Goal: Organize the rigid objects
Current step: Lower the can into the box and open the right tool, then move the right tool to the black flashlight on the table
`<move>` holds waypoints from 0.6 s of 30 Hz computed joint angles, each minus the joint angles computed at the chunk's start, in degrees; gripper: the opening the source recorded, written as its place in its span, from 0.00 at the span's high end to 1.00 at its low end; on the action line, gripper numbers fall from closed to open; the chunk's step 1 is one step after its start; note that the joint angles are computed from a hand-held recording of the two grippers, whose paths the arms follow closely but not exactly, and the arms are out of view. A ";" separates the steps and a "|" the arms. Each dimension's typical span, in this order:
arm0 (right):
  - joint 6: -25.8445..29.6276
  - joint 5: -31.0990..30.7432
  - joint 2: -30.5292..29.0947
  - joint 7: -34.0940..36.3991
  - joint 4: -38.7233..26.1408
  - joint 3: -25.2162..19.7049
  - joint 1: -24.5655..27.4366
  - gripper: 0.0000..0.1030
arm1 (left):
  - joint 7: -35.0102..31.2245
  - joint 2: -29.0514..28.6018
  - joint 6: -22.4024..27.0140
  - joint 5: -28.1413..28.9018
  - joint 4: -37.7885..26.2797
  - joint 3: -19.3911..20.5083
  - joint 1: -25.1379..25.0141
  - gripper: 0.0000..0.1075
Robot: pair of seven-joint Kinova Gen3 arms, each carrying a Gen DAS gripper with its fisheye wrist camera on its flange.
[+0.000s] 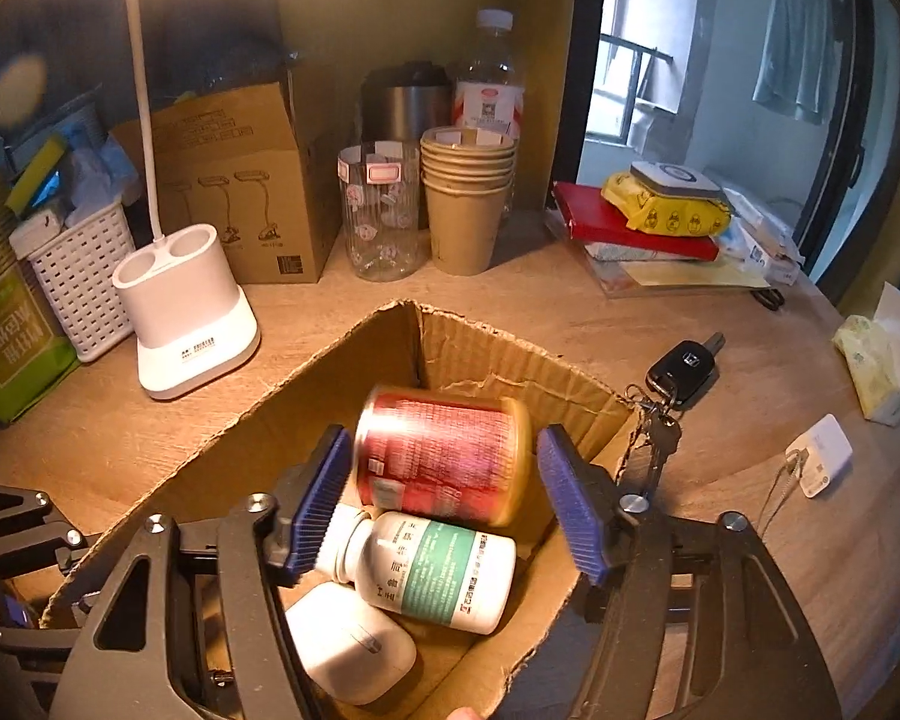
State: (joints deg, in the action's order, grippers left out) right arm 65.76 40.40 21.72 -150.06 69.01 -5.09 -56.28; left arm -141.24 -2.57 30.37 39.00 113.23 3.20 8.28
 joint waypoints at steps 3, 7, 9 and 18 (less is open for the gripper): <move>-0.36 1.76 -0.86 -1.57 1.35 0.15 -0.91 0.29 | -0.16 -0.05 -0.14 0.08 0.09 -0.03 0.02 0.88; -0.66 4.78 -2.45 -5.17 3.88 0.01 -2.07 0.28 | -0.69 -0.10 -0.17 0.44 0.18 -0.16 -0.01 0.88; -0.47 7.80 -3.69 -8.37 5.73 -0.18 -3.14 0.28 | -0.61 -0.11 -0.15 0.37 0.18 -0.14 -0.02 0.88; 6.38 17.16 -9.03 -18.01 11.28 -4.78 -3.93 0.28 | -0.52 -0.30 -0.38 0.17 0.31 -0.08 0.06 0.88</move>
State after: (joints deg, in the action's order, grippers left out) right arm 72.14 57.56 12.69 -168.08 80.29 -9.88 -60.21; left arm -141.76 -2.87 29.99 39.17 113.53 3.12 8.34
